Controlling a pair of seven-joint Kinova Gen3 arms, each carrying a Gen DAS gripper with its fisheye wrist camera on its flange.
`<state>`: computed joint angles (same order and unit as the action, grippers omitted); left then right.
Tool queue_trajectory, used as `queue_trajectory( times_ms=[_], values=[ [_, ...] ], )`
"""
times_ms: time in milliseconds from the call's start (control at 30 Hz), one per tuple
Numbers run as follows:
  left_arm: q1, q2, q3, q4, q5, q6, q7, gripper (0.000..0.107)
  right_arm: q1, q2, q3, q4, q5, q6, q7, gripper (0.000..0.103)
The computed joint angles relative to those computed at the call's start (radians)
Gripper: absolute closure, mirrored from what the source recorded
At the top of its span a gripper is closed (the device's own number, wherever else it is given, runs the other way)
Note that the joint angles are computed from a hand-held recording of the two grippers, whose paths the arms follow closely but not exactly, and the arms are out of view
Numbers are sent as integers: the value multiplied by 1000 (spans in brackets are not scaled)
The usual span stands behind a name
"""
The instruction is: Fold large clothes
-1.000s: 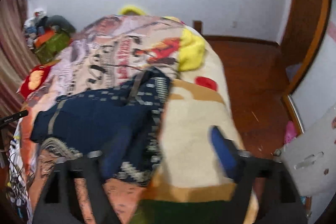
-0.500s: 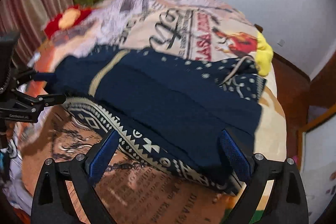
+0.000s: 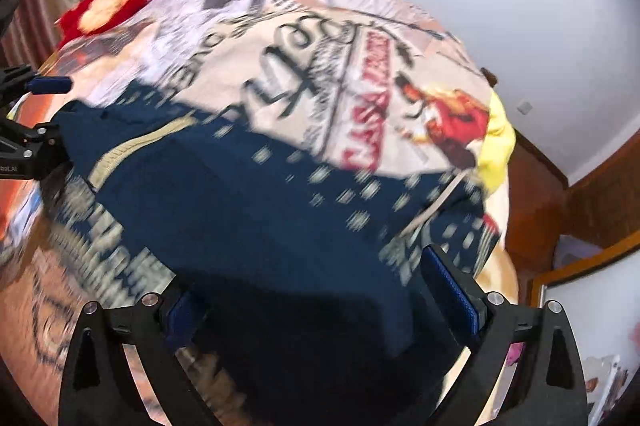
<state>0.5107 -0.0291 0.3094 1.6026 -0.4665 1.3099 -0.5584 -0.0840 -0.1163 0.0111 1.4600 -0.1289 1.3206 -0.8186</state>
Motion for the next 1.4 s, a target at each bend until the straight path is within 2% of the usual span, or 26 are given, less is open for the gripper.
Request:
queue_trajectory(
  times_ms=[67,133,233,300,400,467,533,667,767,833,933,1033,1167,1200,1267,1400],
  values=[
    [-29,7,-30,-11,9,-11,-24,27,-11,44,-22,-22,56,-57,-60,6],
    [-55,12,-50,-33,-1,-10,-29,27,-1,97,-34,-72,70,-70,-115,6],
    [-63,33,-50,-79,-91,60,17,27,8,153,-34,-150,68,-61,-187,6],
    [-69,29,-61,-94,-115,81,20,27,9,165,-36,-178,74,-76,-213,6],
    [-97,-6,-78,-94,-86,63,9,27,-4,137,-31,-169,106,-167,-239,6],
    [-107,-28,-66,-86,-77,56,12,27,-9,134,-6,-203,96,-182,-238,6],
    [-107,-43,-45,-77,-70,52,14,27,34,161,2,-285,26,-131,-224,5],
    [-102,-47,-23,-72,2,20,-26,27,204,216,-64,-430,-137,31,-214,5],
    [-81,-42,-3,-65,59,-25,-42,27,216,229,-8,-454,-241,153,-178,4],
    [-71,-43,-3,-51,115,-76,-49,27,209,223,4,-425,-258,215,-150,4],
    [-63,-34,-6,-26,210,-157,-65,27,195,196,-6,-329,-250,254,-122,4],
    [-37,5,8,-15,239,-187,-57,27,165,182,-15,-238,-233,291,-110,4],
    [20,34,12,15,196,-189,1,23,108,144,-34,-92,-153,248,-93,4],
    [31,32,12,24,180,-187,22,19,101,129,-33,-57,-139,221,-83,2],
    [51,25,18,40,141,-175,61,14,96,112,-19,-28,-134,204,-59,0],
    [84,16,37,53,86,-130,96,14,97,89,5,-13,-123,208,5,0]
  ],
)
